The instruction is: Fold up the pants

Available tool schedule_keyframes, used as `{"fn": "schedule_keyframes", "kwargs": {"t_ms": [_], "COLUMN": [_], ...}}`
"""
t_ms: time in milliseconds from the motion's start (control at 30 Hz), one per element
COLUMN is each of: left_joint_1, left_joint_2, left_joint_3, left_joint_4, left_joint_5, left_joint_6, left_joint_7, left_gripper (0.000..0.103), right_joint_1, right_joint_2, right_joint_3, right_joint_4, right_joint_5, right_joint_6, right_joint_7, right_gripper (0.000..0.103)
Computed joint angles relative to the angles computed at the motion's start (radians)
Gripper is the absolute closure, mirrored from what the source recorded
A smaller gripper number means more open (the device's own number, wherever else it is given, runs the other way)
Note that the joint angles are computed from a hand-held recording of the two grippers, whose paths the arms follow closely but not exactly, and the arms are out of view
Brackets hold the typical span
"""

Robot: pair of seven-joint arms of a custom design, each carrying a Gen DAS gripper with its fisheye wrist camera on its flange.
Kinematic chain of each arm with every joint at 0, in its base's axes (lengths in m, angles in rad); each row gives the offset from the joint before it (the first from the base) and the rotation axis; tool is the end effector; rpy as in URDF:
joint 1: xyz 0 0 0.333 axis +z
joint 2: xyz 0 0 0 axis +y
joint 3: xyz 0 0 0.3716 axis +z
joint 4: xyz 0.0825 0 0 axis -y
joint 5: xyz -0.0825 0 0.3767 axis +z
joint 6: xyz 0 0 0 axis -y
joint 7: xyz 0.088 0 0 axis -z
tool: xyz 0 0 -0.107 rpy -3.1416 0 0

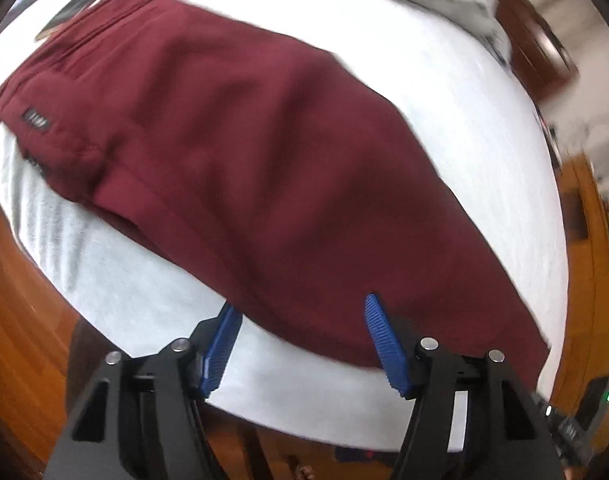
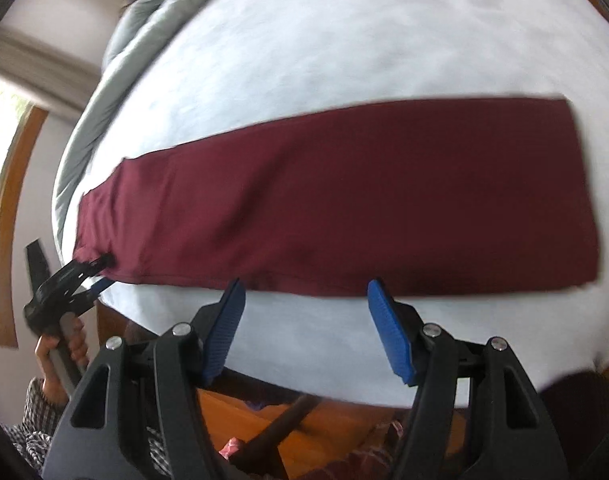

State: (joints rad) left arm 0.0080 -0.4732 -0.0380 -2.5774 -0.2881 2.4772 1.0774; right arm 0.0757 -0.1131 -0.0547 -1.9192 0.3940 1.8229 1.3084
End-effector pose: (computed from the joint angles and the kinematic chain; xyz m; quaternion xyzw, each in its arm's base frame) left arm 0.3911 -0.0123 0.5130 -0.8778 0.4309 -0.2092 0.0064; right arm 0.5161 0.0407 0.6046 -0.7557 0.6259 0.1128 0.1568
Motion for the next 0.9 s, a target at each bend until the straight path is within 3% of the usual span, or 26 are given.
{"fn": "schedule_keyframes", "kwargs": {"t_ms": [67,233,367,500,633,733,767,867,900], "left_joint_1": [-0.044,-0.206,-0.211,-0.195,-0.180,-0.174,-0.174,-0.167,-0.165], "left_joint_2": [0.017,0.109,0.243,0.371,0.395,0.394,0.402,0.402,0.404], "left_joint_3": [-0.005,0.022,-0.034,-0.073,-0.119,-0.123,-0.125,-0.116,-0.116], "left_joint_4": [0.026,0.111,0.223,0.333,0.319,0.307,0.316,0.321,0.322], "left_joint_5": [-0.031,-0.264,-0.264,-0.259,-0.180,-0.174,-0.174,-0.220,-0.225], "left_joint_6": [0.007,0.031,0.090,0.097,0.092,0.106,0.104,0.092,0.093], "left_joint_7": [0.031,0.234,0.328,0.366,0.310,0.308,0.303,0.313,0.315], "left_gripper": [0.039,0.039,0.039,0.039,0.039,0.038,0.037,0.037,0.037], "right_joint_1": [-0.019,-0.083,-0.136,-0.169,-0.189,-0.192,-0.191,-0.186,-0.187], "right_joint_2": [-0.007,-0.001,0.030,0.060,0.069,0.077,0.079,0.078,0.085], "right_joint_3": [-0.016,-0.063,-0.087,-0.097,-0.098,-0.091,-0.088,-0.082,-0.085], "right_joint_4": [-0.007,-0.024,-0.033,-0.039,-0.064,-0.075,-0.080,-0.079,-0.069], "right_joint_5": [-0.014,0.007,0.032,0.096,0.176,0.211,0.216,0.202,0.239], "right_joint_6": [-0.008,-0.009,0.029,0.053,0.121,0.166,0.185,0.220,0.207], "right_joint_7": [0.023,0.082,0.114,0.109,0.093,0.085,0.080,0.037,0.022], "right_gripper": [0.039,0.036,0.035,0.035,0.034,0.034,0.037,0.081,0.084]}}
